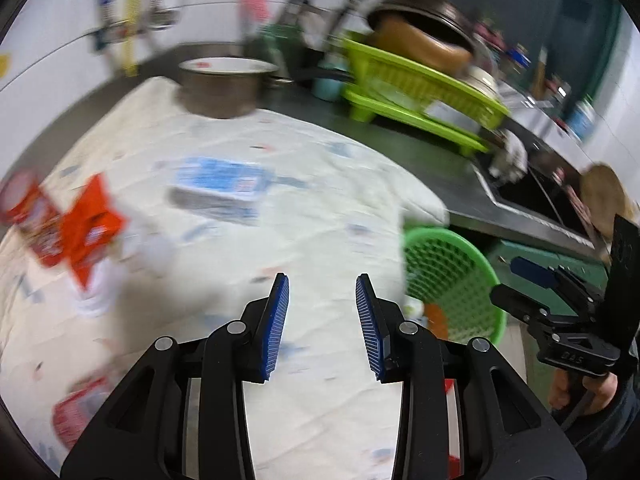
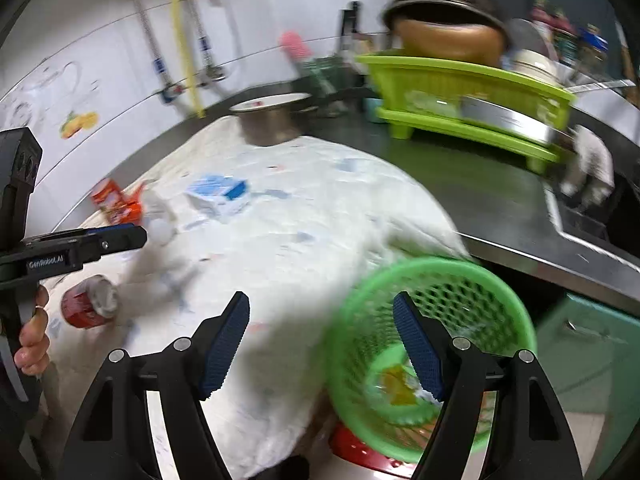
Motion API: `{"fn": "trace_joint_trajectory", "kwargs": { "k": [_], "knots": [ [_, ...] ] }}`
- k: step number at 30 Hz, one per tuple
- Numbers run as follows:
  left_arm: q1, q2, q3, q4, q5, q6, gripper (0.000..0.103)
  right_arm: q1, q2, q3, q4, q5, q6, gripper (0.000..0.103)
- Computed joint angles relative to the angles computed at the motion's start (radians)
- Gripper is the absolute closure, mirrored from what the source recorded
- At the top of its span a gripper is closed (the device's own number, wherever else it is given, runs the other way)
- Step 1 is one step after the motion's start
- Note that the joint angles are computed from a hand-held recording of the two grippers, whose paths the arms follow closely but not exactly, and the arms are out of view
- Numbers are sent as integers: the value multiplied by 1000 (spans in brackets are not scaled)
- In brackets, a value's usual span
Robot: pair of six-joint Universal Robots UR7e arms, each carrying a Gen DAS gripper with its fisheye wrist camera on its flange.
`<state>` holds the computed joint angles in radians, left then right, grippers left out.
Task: Collect trash
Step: 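Return to the cloth and grasp the orange snack packet with the right tool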
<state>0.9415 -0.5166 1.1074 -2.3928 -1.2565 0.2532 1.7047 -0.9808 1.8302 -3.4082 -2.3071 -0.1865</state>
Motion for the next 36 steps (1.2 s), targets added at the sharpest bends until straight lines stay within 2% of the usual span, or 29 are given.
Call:
{"fn": "trace_joint_trajectory", "kwargs": {
  "k": [11, 14, 16, 18, 20, 23, 31, 36],
  "knots": [
    [91, -70, -24, -68, 123, -73, 68, 30, 186, -311, 225, 171, -80, 32],
    [110, -85, -21, -84, 141, -90, 68, 35, 246, -416, 294, 212, -98, 36],
    [122, -92, -21, -92, 150, -101, 68, 34, 289, -500, 362, 257, -95, 37],
    [132, -95, -24, -92, 156, -117, 68, 34, 329, -572, 412, 283, -91, 43],
    [141, -101, -18, -104, 162, -126, 68, 31, 368, -642, 466, 327, -83, 43],
    [154, -106, -16, -112, 163, -138, 68, 25, 441, -776, 554, 361, -72, 51],
    [178, -107, -32, -118, 160, -151, 68, 0, 615, -1107, 756, 429, 3, 55],
    [187, -100, -47, -109, 158, -150, 68, -4, 716, -1303, 872, 430, 13, 60]
  ]
}}
